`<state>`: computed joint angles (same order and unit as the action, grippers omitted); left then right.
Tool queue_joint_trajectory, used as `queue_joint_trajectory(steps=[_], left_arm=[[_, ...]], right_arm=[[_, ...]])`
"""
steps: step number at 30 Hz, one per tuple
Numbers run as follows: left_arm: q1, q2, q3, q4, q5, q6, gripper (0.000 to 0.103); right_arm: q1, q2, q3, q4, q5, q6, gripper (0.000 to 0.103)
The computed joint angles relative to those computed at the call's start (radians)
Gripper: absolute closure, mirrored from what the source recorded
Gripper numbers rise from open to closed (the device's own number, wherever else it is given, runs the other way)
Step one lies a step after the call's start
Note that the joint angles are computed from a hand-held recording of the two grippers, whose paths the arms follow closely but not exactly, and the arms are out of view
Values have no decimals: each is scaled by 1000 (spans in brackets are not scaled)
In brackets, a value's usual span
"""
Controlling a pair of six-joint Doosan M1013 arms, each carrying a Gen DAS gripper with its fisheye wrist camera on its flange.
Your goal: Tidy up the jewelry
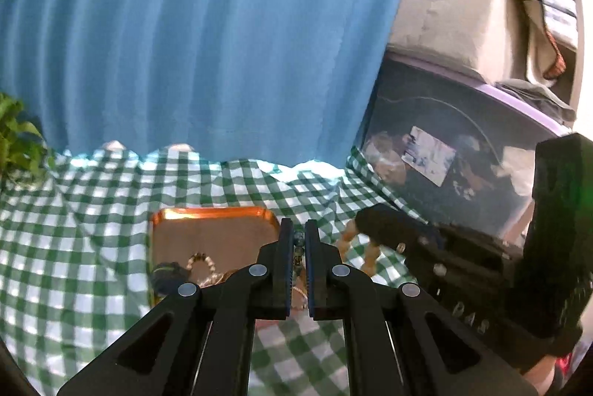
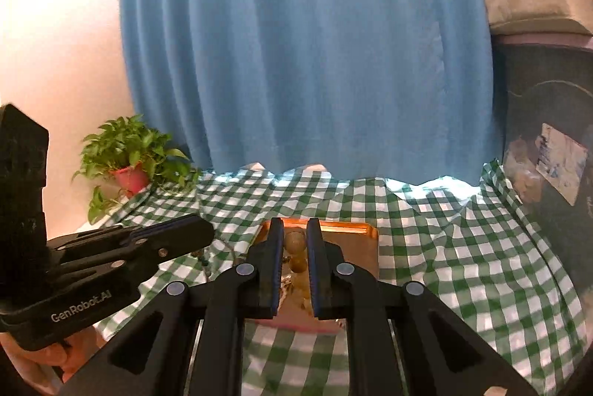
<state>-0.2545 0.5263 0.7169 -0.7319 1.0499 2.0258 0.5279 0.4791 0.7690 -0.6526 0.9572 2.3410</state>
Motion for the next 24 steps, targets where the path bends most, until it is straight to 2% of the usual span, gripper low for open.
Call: queue_joint_trajectory(steps=[5,8,12,15,16,21,24], left_arm=[[-7,94,-82,28,49,-85,97],[-13,148,-114,100,93,-152,97],[-24,239,-192,233,233,-289,97],[-38,250,-182,306,251,-296,97],[-43,242,-163,326,230,-289,97],[-59,217,-127,400,187,-274,97],[-69,211,-129,458,194,-283,93]], right_arm=[[-39,39,-13,87,-26,-32,92],[-61,58,-5,166,-31,-74,92],[-98,89,14,318,-7,-135,92],[-119,121,4,366,82,-128,92],[-120,129,-4,355,106,-132,92],[-114,150,-31,311,165,-157,92],[-111,164,-47,299,208,-172,91]])
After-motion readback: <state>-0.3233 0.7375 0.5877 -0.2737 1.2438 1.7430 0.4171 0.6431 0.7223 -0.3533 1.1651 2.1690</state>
